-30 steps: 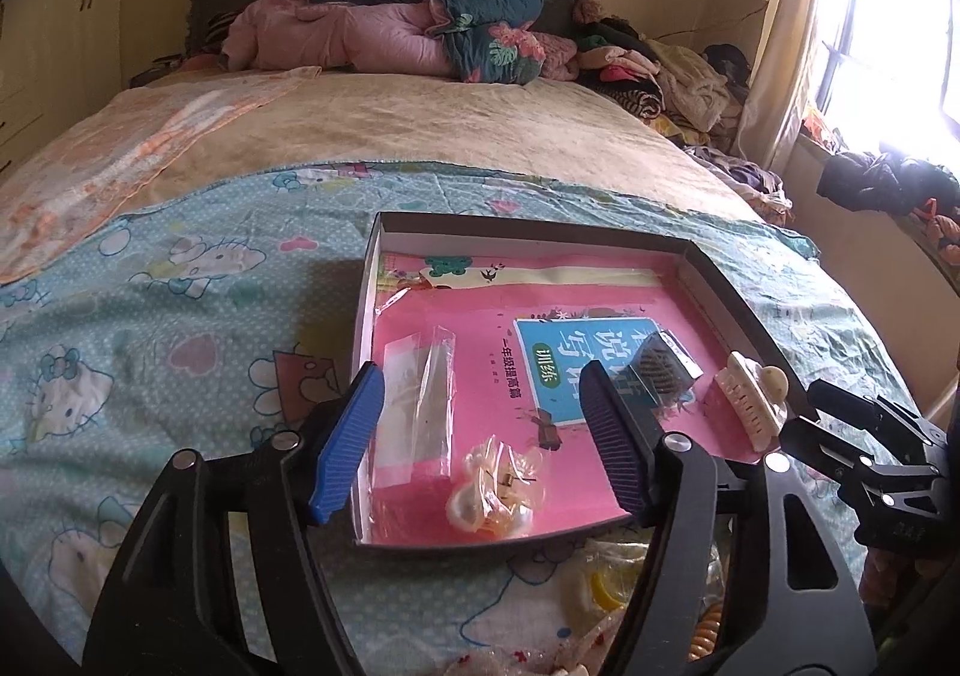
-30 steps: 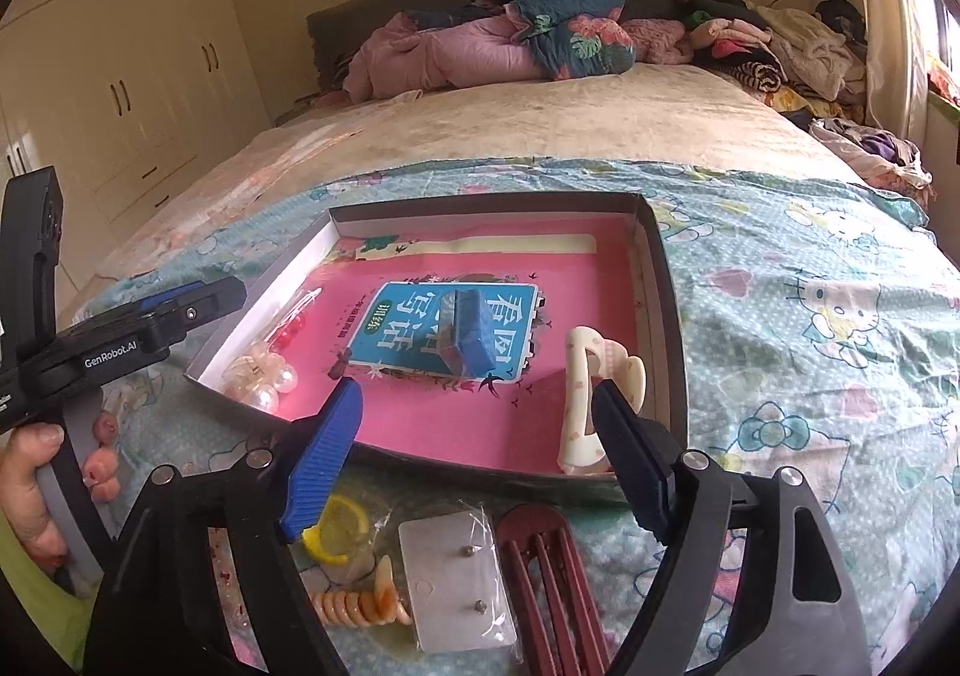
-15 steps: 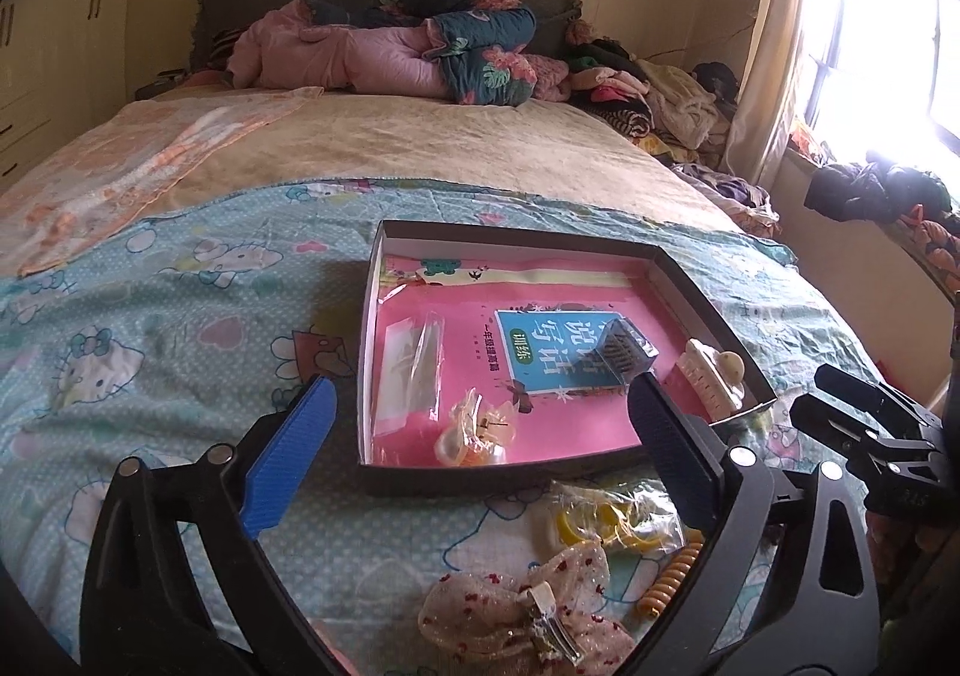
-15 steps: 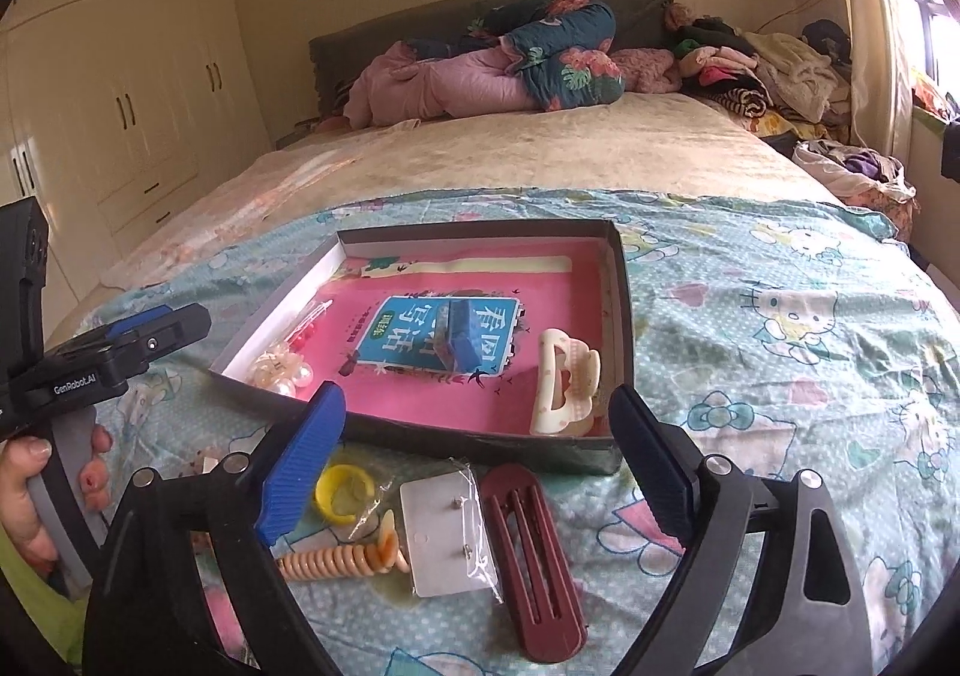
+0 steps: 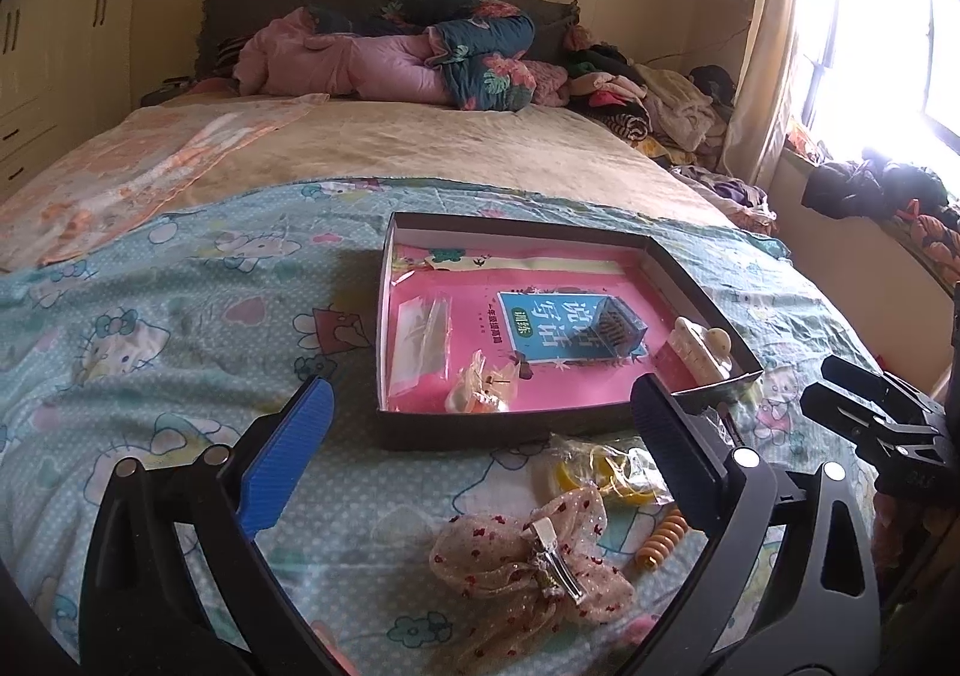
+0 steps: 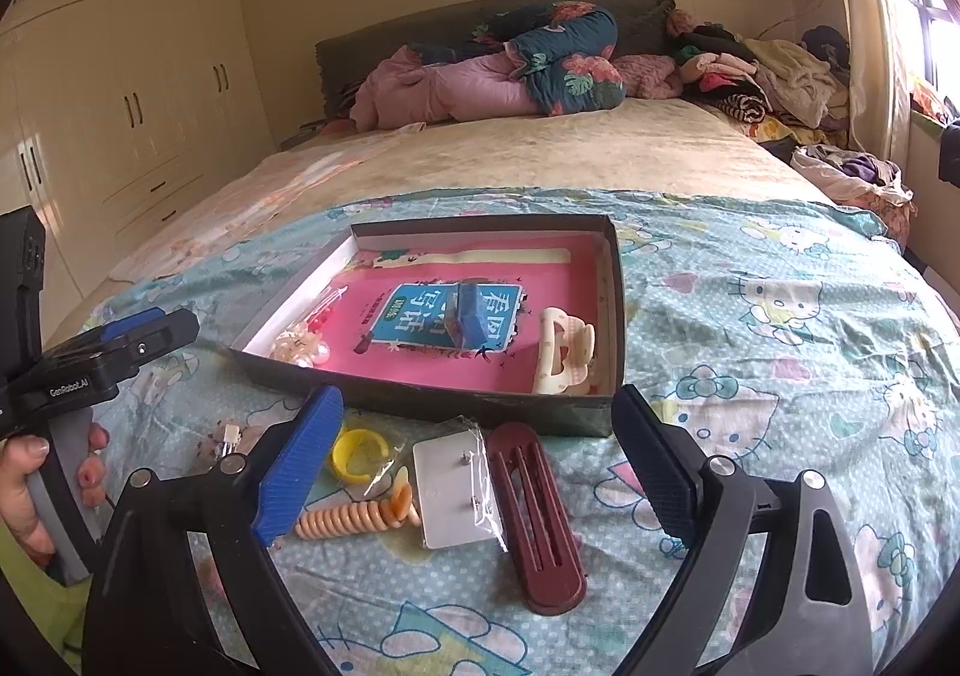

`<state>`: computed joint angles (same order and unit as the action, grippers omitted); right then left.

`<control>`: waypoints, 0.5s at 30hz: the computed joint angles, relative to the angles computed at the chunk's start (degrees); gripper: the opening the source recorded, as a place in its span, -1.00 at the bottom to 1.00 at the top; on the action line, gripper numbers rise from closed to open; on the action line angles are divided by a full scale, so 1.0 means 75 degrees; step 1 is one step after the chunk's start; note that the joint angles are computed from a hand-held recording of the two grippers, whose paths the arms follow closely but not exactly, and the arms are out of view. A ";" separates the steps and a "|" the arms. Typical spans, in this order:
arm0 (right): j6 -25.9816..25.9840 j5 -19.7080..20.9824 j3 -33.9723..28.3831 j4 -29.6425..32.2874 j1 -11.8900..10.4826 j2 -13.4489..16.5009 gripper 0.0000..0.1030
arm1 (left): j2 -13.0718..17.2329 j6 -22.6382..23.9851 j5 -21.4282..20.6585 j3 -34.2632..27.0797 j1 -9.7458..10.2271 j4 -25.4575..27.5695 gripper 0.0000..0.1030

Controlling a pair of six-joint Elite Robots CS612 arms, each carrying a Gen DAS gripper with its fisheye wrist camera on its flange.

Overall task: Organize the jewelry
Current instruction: 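Withdraw both tools from the tray toward the remaining jewelry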

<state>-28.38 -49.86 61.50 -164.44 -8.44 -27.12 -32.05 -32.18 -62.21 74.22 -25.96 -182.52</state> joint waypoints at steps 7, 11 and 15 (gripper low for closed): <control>-0.0221 0.0042 0.0318 -0.0022 -0.0038 -0.0152 0.72 | -0.0114 -0.0094 0.0088 0.0298 -0.0043 -0.0135 0.77; -0.0343 0.0042 0.0497 -0.0004 -0.0050 -0.0229 0.72 | -0.0159 -0.0162 0.0128 0.0442 -0.0061 -0.0133 0.77; -0.0456 0.0065 0.0651 0.0032 -0.0063 -0.0285 0.72 | -0.0202 -0.0178 0.0173 0.0572 -0.0089 -0.0052 0.77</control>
<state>-31.80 -49.38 66.38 -164.20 -8.92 -29.26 -33.57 -33.52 -60.91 78.51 -26.63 -182.91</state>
